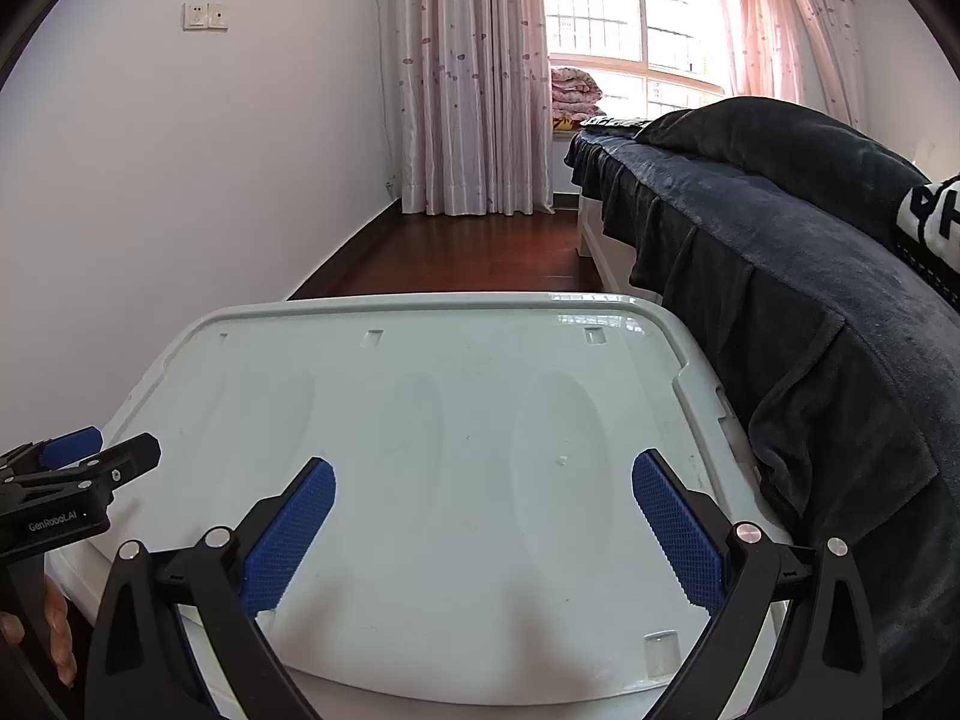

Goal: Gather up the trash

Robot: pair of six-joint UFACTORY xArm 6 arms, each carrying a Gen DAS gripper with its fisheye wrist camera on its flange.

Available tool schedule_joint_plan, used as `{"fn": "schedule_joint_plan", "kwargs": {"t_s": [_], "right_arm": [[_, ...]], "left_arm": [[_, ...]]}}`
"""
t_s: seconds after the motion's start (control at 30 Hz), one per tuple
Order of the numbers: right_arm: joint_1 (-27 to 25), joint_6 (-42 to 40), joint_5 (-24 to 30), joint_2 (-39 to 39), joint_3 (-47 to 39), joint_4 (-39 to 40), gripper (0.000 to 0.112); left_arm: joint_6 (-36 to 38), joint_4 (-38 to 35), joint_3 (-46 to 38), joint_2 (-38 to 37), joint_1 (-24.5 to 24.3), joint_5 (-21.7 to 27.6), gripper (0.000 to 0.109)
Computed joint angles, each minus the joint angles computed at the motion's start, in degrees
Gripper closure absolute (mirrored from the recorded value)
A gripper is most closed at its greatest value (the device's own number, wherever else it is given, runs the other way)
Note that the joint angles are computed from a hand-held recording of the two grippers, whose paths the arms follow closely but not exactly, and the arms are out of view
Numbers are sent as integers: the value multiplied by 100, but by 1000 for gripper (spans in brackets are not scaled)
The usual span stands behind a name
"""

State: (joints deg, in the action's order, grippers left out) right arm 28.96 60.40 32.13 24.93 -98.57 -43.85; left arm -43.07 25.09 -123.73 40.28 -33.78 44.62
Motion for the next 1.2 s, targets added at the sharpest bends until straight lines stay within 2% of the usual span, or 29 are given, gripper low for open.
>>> {"fn": "schedule_joint_plan", "kwargs": {"t_s": [0.4, 0.9, 1.0, 1.13, 1.2], "right_arm": [[45, -77, 68, 49, -79, -61, 14], [37, -76, 60, 49, -60, -31, 14], [34, -89, 57, 42, -53, -15, 14], [36, -99, 70, 42, -52, -6, 14], [33, -104, 65, 39, -48, 14, 14]], "left_arm": [[-49, 5, 56, -29, 5, -27, 17], [42, -346, 56, -18, 66, -30, 17], [89, -365, -67, 51, 50, 101, 17], [125, -141, -735, 401, -46, 864, 14], [232, -325, -697, 395, -26, 814, 14]]}}
